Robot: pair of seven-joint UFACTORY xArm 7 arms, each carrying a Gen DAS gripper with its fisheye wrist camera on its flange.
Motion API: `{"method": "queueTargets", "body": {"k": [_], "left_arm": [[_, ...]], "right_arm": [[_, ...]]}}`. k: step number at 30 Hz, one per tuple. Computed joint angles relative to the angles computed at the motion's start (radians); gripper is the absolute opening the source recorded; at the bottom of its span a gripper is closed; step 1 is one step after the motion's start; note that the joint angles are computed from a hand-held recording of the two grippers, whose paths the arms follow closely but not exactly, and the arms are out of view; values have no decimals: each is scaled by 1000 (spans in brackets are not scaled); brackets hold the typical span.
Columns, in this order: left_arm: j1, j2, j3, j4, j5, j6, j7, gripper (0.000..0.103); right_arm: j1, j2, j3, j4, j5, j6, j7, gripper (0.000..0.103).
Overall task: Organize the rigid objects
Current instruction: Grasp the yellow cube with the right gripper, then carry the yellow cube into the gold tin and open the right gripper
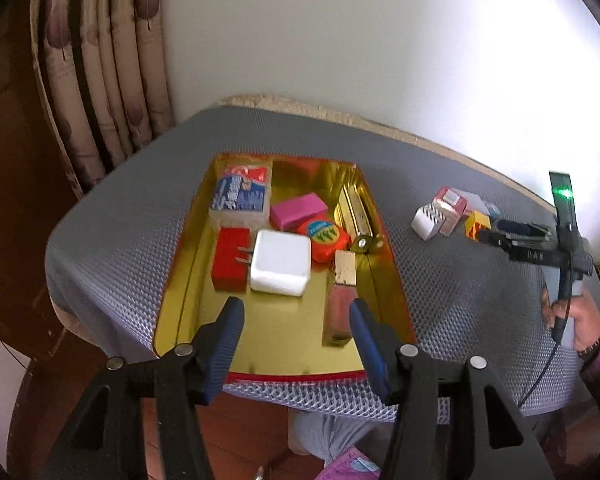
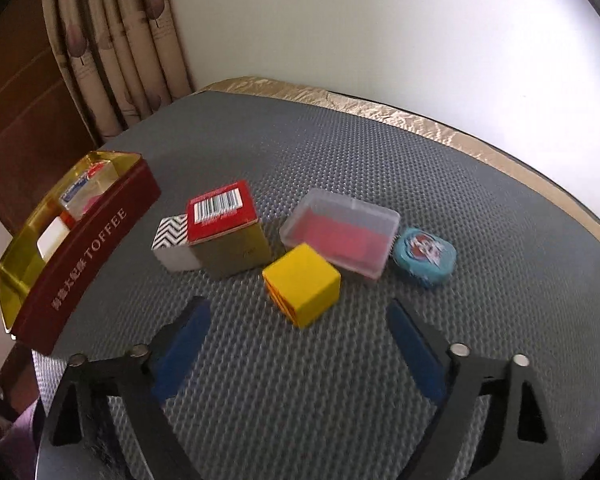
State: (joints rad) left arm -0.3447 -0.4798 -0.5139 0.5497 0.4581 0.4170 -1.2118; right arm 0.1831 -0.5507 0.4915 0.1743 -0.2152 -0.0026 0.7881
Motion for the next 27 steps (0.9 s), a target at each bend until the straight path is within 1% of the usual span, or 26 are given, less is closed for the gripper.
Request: {"method": "queueTargets", "body": {"k": [1, 3, 6, 8, 9, 10, 12, 14, 15, 16, 17, 20, 21, 23, 24, 25, 26, 27], "left_arm": [[-12, 12, 16, -2, -13, -10, 15, 56], [-28, 21, 33, -7, -35, -24, 31, 56], [-42, 30, 46, -10, -59, -35, 52, 56], [-47, 39, 49, -8, -70, -35, 61, 56], [-50, 41, 52, -7, -76, -37, 66, 56], [-56, 45, 58, -7, -85, -39, 73, 56], [-63, 56, 66, -4, -100, -35, 88, 56], [-72, 68, 78, -2, -119, -31, 103, 56], [-75, 72, 84, -4, -127, -36, 107, 56], [-81, 75, 93, -7, -140, -42, 115, 56], [-88, 80, 103, -8, -154, -45, 125, 56], [-100, 90, 121, -14, -190, -55, 144, 56], [-98, 88, 120, -14, -194, -56, 144, 56], [-78, 76, 100, -13, -178, -49, 124, 56], [-59, 62, 79, -13, -158, -40, 101, 56], [-38, 43, 56, -13, -132, -30, 73, 56], [-22, 26, 37, -13, -110, -22, 50, 56], [-9, 10, 22, -13, -90, -14, 29, 56]], "right_arm": [[-21, 20, 8, 9, -7, -20, -4, 85], [-37, 44, 9, 20, -11, -37, -18, 85], [-7, 91, -52, 30, -4, -72, -70, 84], [26, 111, -96, 39, 4, -80, -115, 80], [52, 128, -126, 49, 7, -78, -144, 73], [82, 149, -158, 63, 11, -68, -175, 69], [118, 174, -190, 84, 23, -43, -221, 66], [178, 194, -250, 100, 43, -12, -278, 58], [215, 200, -285, 105, 57, 2, -310, 49], [229, 202, -297, 107, 70, 11, -331, 38], [229, 203, -294, 113, 75, 33, -348, 35], [233, 192, -289, 119, 98, 72, -383, 34], [225, 188, -278, 122, 102, 85, -384, 34], [207, 172, -249, 123, 104, 109, -370, 34], [217, 157, -253, 115, 118, 111, -365, 34], [256, 125, -279, 97, 151, 105, -365, 34], [278, 96, -287, 85, 169, 104, -363, 34], [292, 50, -276, 71, 183, 110, -346, 34]]}}
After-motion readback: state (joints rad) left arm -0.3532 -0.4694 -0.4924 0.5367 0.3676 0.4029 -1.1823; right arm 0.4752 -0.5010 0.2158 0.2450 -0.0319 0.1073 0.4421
